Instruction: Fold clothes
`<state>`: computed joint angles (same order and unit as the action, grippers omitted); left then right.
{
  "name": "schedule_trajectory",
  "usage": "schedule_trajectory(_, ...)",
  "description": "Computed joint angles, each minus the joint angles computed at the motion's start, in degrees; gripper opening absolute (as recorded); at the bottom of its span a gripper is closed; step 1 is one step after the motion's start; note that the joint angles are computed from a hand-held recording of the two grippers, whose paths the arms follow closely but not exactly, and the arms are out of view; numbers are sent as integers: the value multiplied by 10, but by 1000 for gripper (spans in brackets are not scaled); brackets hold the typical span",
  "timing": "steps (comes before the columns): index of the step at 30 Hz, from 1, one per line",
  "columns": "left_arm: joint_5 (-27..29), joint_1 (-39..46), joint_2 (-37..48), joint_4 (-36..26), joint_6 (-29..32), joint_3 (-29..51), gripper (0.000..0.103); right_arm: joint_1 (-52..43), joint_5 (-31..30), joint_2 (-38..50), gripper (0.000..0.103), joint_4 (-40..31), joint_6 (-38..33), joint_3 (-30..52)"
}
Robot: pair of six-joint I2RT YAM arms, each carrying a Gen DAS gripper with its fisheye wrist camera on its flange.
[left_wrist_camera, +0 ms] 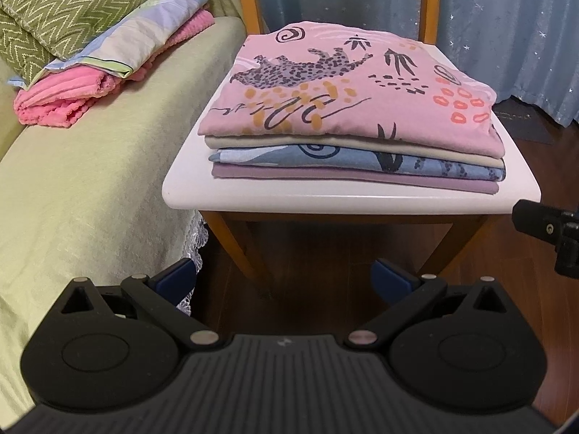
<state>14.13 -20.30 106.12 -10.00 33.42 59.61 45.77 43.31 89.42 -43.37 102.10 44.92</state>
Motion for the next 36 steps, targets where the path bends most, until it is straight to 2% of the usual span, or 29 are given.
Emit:
schedule_trajectory(7,1,-3,-21,-6,-8,-3,102,12,14,-11,103,-30,10,6)
schedule_trajectory(17,27,6,-97,-44,-15,-27,102,59,40,-41,103,-132,71,31)
schedule_trajectory(36,51,39,-210,-84,-22,-67,102,138,69,-40,103,-268,140,98)
